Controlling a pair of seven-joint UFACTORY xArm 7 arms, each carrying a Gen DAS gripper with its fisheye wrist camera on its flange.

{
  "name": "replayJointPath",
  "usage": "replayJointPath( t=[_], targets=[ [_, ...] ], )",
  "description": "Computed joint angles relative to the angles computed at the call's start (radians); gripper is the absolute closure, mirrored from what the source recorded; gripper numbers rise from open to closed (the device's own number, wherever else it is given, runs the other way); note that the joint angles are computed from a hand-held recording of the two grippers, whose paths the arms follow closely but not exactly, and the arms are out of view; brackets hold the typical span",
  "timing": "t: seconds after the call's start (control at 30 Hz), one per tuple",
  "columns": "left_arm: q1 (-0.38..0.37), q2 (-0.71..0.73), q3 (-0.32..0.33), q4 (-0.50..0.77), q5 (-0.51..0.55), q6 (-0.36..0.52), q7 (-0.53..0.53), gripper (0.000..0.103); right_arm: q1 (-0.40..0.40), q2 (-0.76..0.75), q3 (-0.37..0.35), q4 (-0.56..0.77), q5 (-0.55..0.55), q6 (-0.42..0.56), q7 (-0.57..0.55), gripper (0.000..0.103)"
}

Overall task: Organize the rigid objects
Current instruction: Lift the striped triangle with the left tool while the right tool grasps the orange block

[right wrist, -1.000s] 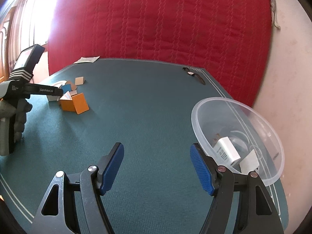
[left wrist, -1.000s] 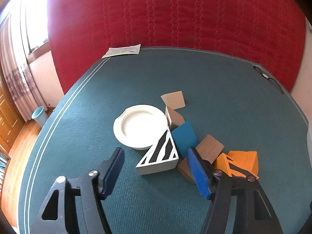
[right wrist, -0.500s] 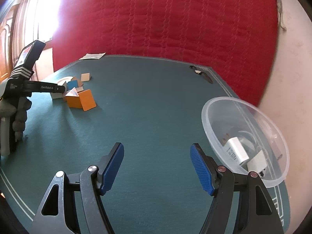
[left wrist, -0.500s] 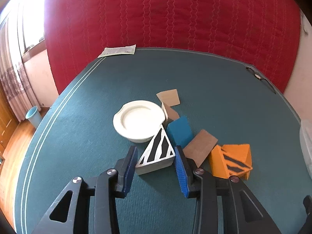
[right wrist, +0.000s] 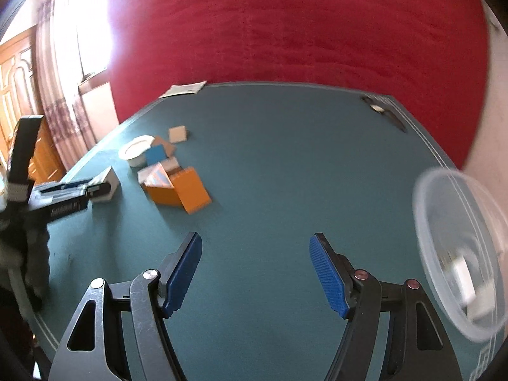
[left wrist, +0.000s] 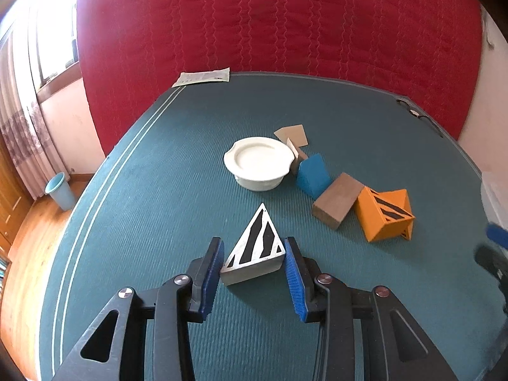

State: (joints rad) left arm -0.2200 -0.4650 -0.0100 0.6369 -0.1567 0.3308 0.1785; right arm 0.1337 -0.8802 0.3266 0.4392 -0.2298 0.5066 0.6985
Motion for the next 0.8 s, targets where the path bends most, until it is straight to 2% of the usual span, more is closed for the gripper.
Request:
replayJointPath(
  t=[0.1, 0.23, 0.4, 0.6, 0.8],
  targets=[
    [-0.016, -0.018, 0.016, -0.014, -0.013, 0.004, 0.022, 0.063, -0.004, 0.103, -0.009, 0.052, 0.003, -0.058, -0.015, 0.032],
    [-0.034, -0.038, 0.033, -0.031, -0.032, 0.005, 0.052, 0.063, -0.071, 0.238, 0.034, 0.133, -0.044, -0.113, 0.015, 0.032],
    [-0.051, -0.045, 0.051, -0.037, -0.063, 0.008, 0.081, 0.063, -0.081, 0.368, 0.020, 0.208, -0.076, -0.153, 0.033, 0.032],
    [-0.052, -0.048, 0.054, -0.039, -0.086, 0.012, 0.095, 0.063, -0.031, 0.447, -0.009, 0.251, -0.097, -0.175, 0.004, 0.031],
    [-0.045, -0.053, 0.047, -0.044, -0.090, 0.012, 0.091, 0.063, 0.063, 0.464, -0.063, 0.248, -0.033, -0.198, -0.080, 0.031]
  ],
)
